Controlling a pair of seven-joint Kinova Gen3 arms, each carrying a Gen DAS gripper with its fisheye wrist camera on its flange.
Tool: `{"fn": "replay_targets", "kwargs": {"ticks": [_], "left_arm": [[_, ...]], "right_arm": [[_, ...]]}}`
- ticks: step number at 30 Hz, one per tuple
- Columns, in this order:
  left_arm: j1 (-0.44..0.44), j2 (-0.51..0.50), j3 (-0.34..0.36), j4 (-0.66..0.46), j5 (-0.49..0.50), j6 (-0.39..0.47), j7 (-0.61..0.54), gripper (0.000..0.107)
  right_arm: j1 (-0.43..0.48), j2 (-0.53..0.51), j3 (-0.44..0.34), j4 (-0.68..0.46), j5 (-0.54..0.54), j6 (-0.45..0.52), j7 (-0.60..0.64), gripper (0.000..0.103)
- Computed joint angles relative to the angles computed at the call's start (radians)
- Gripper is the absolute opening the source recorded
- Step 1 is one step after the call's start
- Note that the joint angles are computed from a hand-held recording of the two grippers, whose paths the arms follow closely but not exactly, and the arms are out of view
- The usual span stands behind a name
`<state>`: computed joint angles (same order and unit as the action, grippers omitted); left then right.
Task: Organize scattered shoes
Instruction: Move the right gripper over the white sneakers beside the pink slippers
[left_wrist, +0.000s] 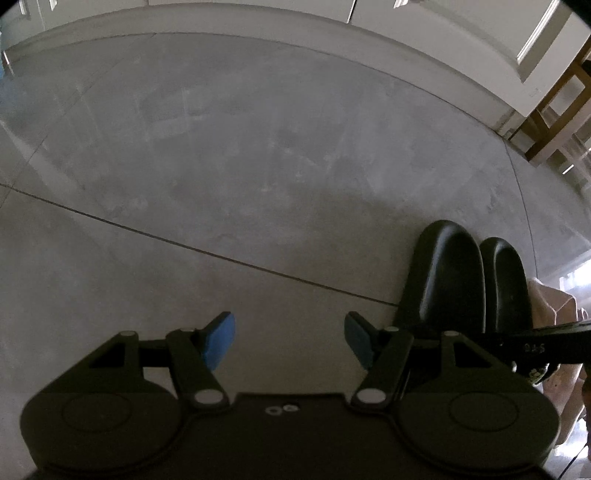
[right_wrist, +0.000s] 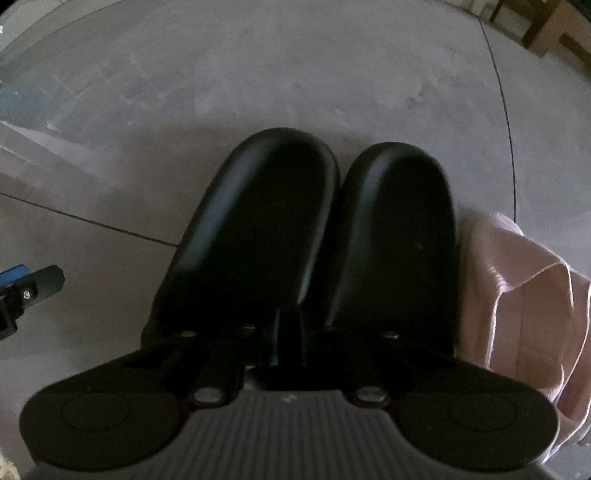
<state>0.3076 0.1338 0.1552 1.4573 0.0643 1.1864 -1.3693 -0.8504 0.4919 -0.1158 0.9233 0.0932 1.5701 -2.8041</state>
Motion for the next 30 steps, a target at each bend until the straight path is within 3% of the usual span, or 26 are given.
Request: {"fn": "replay_targets", "kwargs": {"ticks": [3,5,6,9,10,11,14,17,21,23,27,30], "left_arm": [[0.001,-0.004,0.003,-0.002,0.007,0.0,-0.007,0.065],[0.005,-0.011,0.008,-0.008,0.008,0.005,-0.021,0.065],[0.01,-0.016,0.012,-0.014,0.005,0.009,-0.027,0.065],[0.037,-0.026,0.03,-0.04,-0.015,0.021,-0.049,0.066],[0.051,-0.03,0.04,-0.053,-0.022,0.025,-0.058,0.066],[0.075,-0.034,0.058,-0.074,-0.021,0.031,-0.067,0.066],[0.148,-0.034,0.091,-0.101,-0.034,0.024,-0.065,0.066],[0.287,-0.003,0.132,-0.132,-0.149,0.038,0.036,0.066],[0.466,0.081,0.157,-0.216,-0.262,0.13,0.199,0.066],[0.549,0.121,0.147,-0.268,-0.297,0.182,0.269,0.066],[0.709,0.217,0.128,-0.428,-0.385,0.304,0.38,0.066],[0.809,0.278,0.082,-0.549,-0.429,0.396,0.467,0.066]], "right_arm": [[-0.014,-0.063,-0.006,0.062,0.051,-0.072,-0.022,0.023],[-0.025,-0.155,-0.036,0.149,0.132,-0.148,-0.041,0.06],[-0.009,-0.201,-0.078,0.185,0.173,-0.171,-0.048,0.066],[0.04,-0.34,-0.217,0.259,0.273,-0.141,-0.105,0.078],[0.057,-0.387,-0.263,0.273,0.298,-0.103,-0.125,0.089],[0.074,-0.423,-0.308,0.288,0.324,-0.073,-0.148,0.093],[0.105,-0.535,-0.432,0.364,0.404,0.049,-0.238,0.095],[0.138,-0.644,-0.57,0.46,0.383,0.171,-0.326,0.098],[0.1,-0.654,-0.732,0.53,0.418,0.31,-0.486,0.098],[0.069,-0.677,-0.735,0.581,0.396,0.301,-0.514,0.098],[-0.043,-0.729,-0.586,0.673,0.318,0.22,-0.396,0.098],[0.006,-0.802,-0.548,0.718,0.27,0.17,-0.298,0.098]]}}
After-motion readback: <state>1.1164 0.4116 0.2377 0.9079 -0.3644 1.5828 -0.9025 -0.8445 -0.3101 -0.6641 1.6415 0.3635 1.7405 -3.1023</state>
